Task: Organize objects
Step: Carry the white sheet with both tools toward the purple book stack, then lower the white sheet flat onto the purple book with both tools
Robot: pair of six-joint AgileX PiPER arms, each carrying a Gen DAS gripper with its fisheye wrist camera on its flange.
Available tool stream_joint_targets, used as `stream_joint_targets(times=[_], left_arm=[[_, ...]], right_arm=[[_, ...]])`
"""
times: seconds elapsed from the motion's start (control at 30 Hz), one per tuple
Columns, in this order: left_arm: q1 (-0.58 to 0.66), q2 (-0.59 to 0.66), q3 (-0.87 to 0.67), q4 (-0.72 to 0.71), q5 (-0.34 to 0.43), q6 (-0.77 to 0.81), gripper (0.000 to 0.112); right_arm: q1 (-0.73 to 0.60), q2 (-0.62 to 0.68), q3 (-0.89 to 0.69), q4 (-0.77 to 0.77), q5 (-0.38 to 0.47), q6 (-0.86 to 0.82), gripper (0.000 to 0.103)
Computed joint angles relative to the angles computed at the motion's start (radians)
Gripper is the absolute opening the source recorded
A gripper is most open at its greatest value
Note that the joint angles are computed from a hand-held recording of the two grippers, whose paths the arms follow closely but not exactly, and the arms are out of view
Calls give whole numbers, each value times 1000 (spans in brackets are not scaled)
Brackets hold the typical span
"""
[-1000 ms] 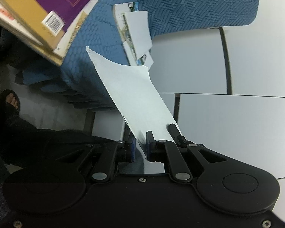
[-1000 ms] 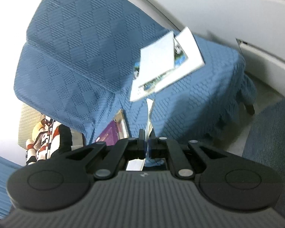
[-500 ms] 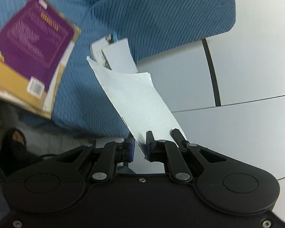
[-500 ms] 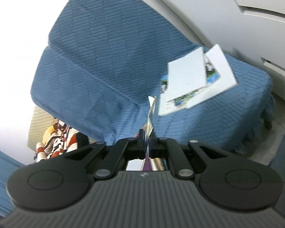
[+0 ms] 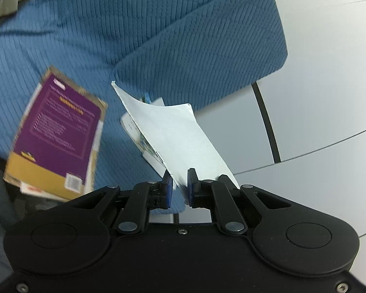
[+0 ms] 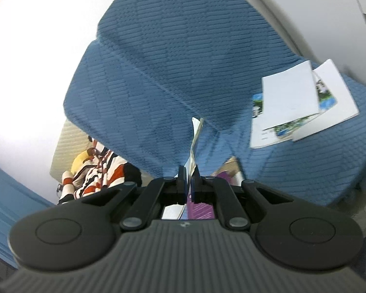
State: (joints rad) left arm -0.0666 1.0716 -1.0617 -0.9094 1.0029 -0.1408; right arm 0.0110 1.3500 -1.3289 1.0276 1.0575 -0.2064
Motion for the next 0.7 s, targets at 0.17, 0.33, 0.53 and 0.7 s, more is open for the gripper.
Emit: stream_joint_targets(times=[0.17, 0.33, 0.53, 0.7], left_arm=[[131, 2, 9, -34, 75, 110, 10], [246, 14, 74, -79, 115, 228, 10], [346, 73, 153, -116, 141, 377, 10], [402, 143, 194, -156, 124, 508, 10]], right_arm=[[109, -8, 17, -39, -77, 44, 6], [204, 13, 30, -108, -134, 90, 6], [314, 36, 67, -196, -223, 151, 6], [391, 81, 91, -248, -298, 199, 6]])
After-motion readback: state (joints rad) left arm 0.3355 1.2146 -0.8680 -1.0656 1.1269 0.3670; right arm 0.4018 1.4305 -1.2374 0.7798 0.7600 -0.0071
